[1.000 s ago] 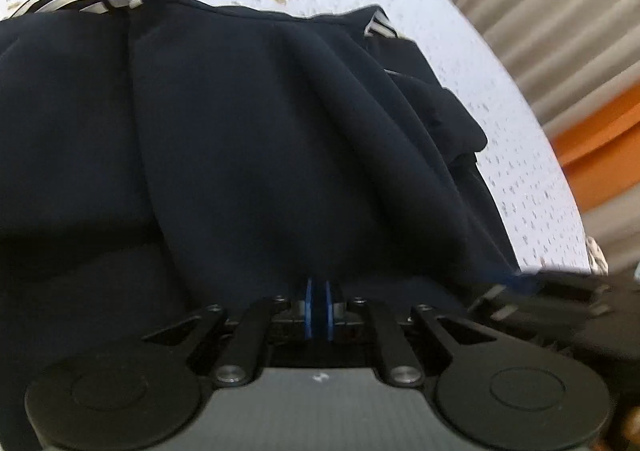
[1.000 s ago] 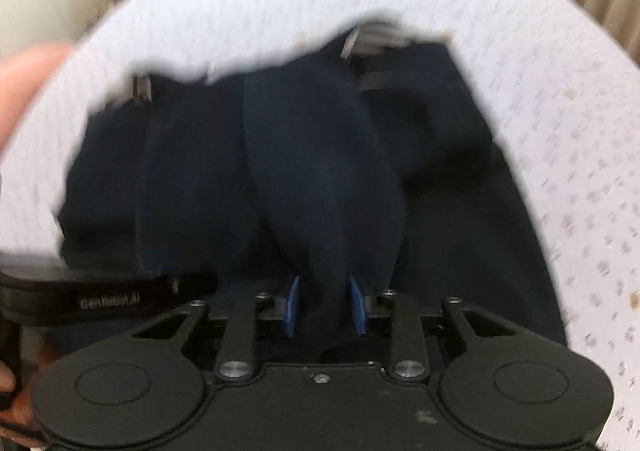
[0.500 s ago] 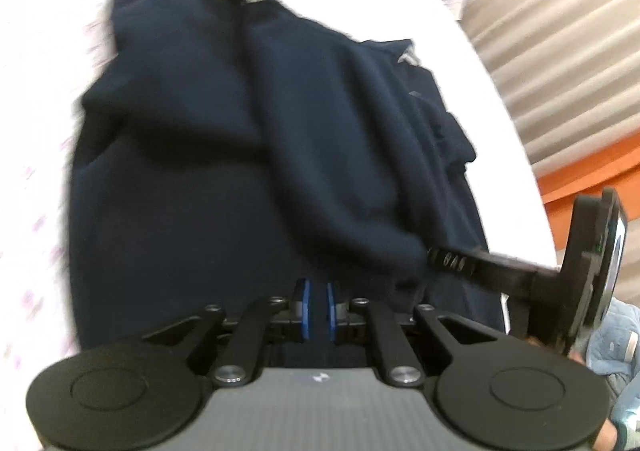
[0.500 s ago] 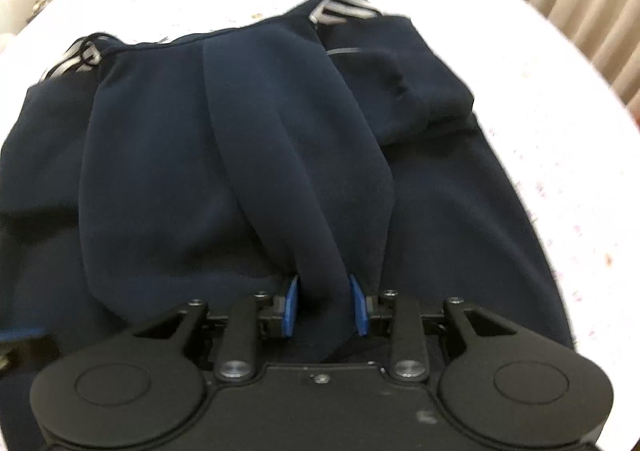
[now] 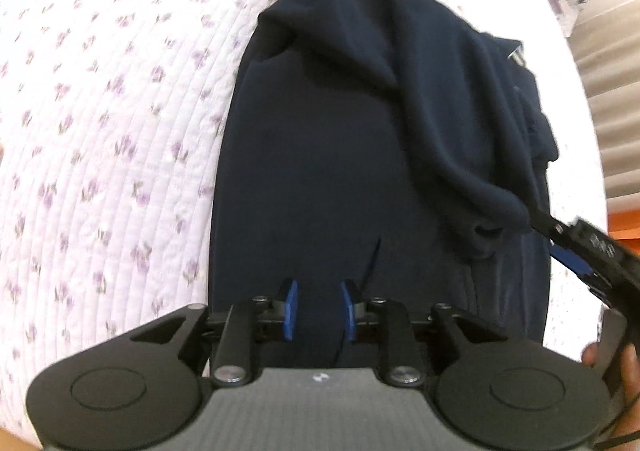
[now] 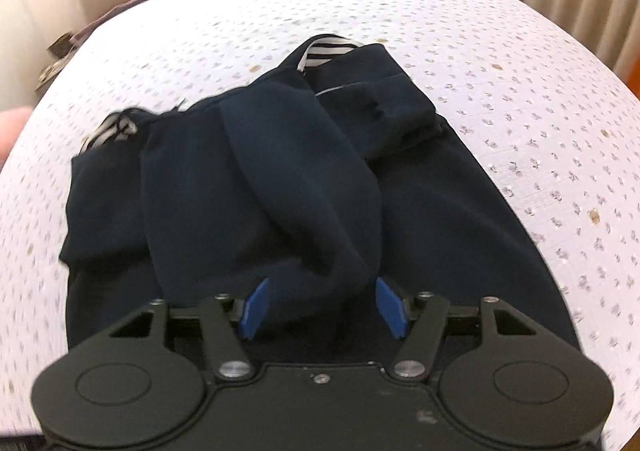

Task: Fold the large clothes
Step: 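Grasp the side edge of the folded hoodie with both tools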

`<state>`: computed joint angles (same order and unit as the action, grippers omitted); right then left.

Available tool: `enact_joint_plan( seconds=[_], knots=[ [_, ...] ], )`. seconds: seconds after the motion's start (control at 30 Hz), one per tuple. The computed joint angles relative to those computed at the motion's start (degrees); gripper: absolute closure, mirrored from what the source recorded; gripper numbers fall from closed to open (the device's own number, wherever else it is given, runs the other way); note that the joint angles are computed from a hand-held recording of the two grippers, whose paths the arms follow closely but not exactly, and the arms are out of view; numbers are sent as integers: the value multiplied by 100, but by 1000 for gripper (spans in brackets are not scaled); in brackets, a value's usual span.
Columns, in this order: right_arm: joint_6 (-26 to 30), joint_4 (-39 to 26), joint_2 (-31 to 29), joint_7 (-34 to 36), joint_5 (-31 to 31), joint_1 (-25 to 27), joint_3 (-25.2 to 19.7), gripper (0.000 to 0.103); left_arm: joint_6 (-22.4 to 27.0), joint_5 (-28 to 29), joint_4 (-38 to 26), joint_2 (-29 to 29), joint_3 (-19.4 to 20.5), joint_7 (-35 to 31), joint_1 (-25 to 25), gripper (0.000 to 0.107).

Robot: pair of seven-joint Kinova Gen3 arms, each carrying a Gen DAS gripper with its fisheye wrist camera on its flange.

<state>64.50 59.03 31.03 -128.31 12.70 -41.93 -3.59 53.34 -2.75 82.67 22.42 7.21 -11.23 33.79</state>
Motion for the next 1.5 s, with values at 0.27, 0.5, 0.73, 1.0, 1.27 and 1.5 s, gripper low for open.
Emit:
enact_joint_plan(
  seconds=[0.27, 0.5, 0.73, 1.0, 1.27, 1.5],
  knots=[
    [171, 1155, -742, 1864, -366, 1831, -955, 30, -384, 435, 414, -167, 179, 96, -39, 53],
    [1360, 1181, -773, 2934, -1356, 2256, -175, 23, -1387, 1240, 1598, -620, 417, 35, -164, 53],
    [1875, 1034, -428, 3210, -1562, 2304, -168, 22, -2175, 1523, 2393, -807, 569, 174, -30, 53],
    [2159, 1256, -342, 3090, -1969, 2396, -195, 23, -3160, 1793, 2993, -913, 679, 137, 110, 43],
    [2133, 1264, -306, 2940, -2005, 2160, -291, 67, -3444, 2189, 3125, -903, 982, -207, 103, 49],
    [2282, 860, -210, 2780, -2550, 2363, -308, 94, -2335, 870, 2205, -589, 25, 1007, 1483, 107]
  ],
)
